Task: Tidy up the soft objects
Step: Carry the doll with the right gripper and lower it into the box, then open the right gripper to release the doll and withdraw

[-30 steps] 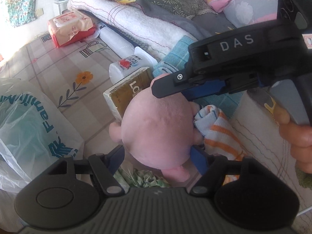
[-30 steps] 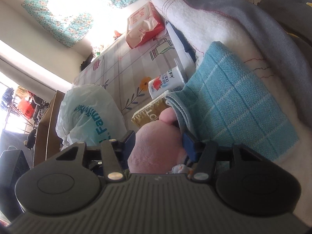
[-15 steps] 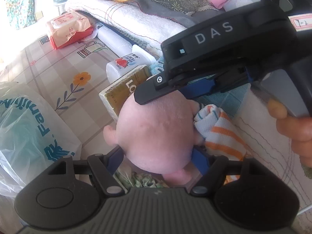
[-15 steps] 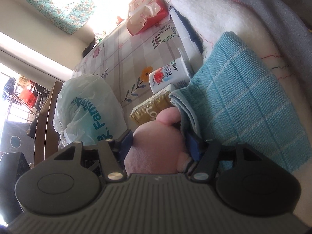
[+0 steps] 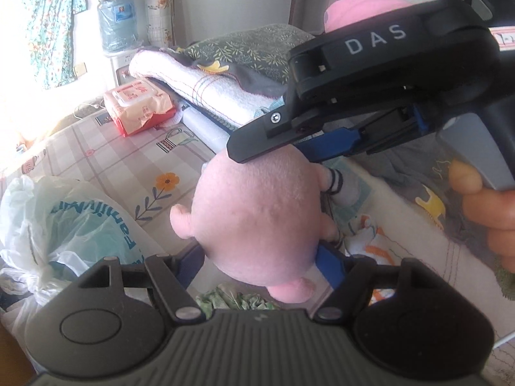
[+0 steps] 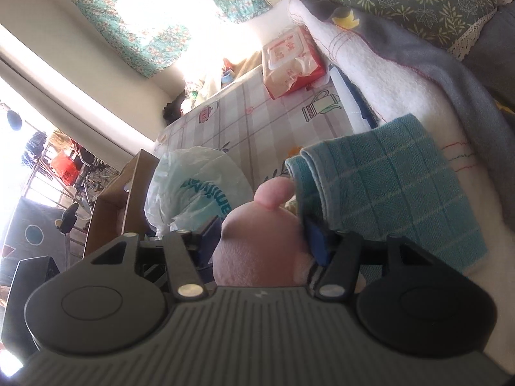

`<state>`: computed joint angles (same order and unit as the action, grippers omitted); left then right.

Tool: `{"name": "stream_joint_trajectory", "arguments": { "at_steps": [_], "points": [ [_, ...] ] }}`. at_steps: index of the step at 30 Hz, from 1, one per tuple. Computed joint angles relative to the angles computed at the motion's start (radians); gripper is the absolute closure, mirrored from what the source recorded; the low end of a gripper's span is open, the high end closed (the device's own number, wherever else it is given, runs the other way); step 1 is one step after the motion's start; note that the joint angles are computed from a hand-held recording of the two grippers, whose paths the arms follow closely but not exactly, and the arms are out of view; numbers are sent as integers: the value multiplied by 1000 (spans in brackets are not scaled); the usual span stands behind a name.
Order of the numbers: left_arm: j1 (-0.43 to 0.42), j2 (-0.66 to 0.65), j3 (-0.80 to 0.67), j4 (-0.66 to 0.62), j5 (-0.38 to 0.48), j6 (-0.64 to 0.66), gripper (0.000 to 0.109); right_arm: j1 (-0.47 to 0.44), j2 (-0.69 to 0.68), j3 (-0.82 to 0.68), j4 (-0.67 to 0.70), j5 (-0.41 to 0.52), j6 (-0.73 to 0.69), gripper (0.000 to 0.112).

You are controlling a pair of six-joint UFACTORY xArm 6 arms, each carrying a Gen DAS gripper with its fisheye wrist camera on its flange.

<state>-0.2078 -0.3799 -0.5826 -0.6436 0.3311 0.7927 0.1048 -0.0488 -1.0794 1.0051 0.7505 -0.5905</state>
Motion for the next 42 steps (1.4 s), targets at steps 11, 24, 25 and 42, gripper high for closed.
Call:
{"name": "stream_joint_trajectory", "arguments": {
  "at_steps": [11,24,25,42],
  "points": [
    [285,-227,50,-135,105,115,32,247,-52,-114,9,-54,-32,55],
    [784,-53,-109,-136,249,228,32,577,422,-688,-99,11,200,55],
    [799,-18,-129,-119,249,221,32,591,472,-745,-117,25,236,55],
    [921,240,-289,35,350,134,30,645,731,-987,-340,121,478,56]
  ]
}}
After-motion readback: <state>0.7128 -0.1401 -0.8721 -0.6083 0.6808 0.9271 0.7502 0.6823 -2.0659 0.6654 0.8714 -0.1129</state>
